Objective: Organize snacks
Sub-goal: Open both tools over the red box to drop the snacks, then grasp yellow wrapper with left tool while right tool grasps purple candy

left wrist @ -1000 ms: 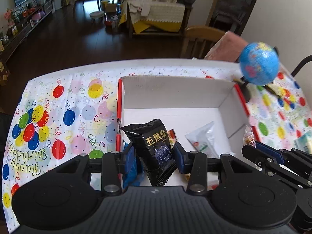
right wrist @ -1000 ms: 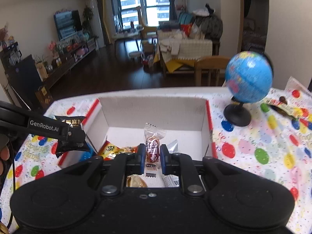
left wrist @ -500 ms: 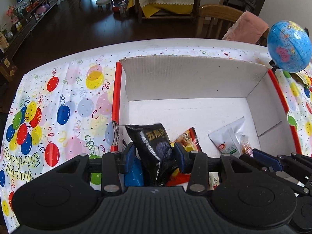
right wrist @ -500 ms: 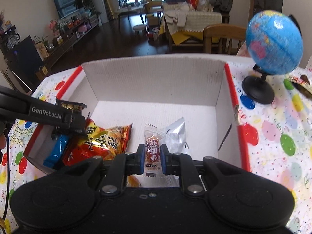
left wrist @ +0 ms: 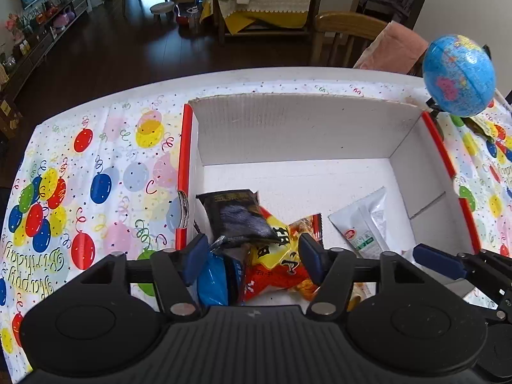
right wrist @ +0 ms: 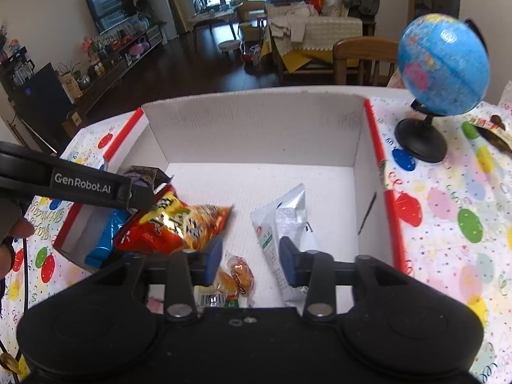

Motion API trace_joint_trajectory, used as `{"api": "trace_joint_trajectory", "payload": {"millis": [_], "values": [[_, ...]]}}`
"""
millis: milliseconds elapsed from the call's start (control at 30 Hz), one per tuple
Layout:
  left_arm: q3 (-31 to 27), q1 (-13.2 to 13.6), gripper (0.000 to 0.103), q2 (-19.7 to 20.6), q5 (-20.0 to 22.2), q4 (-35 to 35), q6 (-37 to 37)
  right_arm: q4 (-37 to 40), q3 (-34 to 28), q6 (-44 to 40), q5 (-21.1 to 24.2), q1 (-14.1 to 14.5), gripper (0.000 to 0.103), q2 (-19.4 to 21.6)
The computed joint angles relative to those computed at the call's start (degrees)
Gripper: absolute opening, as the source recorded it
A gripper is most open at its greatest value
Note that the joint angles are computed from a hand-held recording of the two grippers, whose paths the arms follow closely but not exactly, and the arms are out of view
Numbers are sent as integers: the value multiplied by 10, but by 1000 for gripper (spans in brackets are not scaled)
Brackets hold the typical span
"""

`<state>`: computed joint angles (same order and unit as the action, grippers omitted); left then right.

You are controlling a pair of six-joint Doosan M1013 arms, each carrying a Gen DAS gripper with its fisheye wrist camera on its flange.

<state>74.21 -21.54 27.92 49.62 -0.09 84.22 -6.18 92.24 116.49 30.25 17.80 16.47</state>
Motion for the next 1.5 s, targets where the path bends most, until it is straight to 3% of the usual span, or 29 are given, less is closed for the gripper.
{"api": "trace_joint_trajectory", "payload": {"millis": [567,667,1133,1233,1300,1500], "values": [[76,7,69,-80,-58,-43,33,-172,44,175,-21,34,73,-65],[91,9,75,-95,-66,-56,40,-199,53,204,-25,42,80,-77],[167,24,86,-165,-98,-152,141,-324,97,360,-17,86,93,-128],[183,27,92,-178,-102,-183,172,-343,111,399,-15,94,97,-138],[197,26,101,-187,-110,-203,188,-359,120,428,-13,100,97,-145],[233,19,102,-207,-134,-221,208,-423,149,530,12,117,101,-161]]}}
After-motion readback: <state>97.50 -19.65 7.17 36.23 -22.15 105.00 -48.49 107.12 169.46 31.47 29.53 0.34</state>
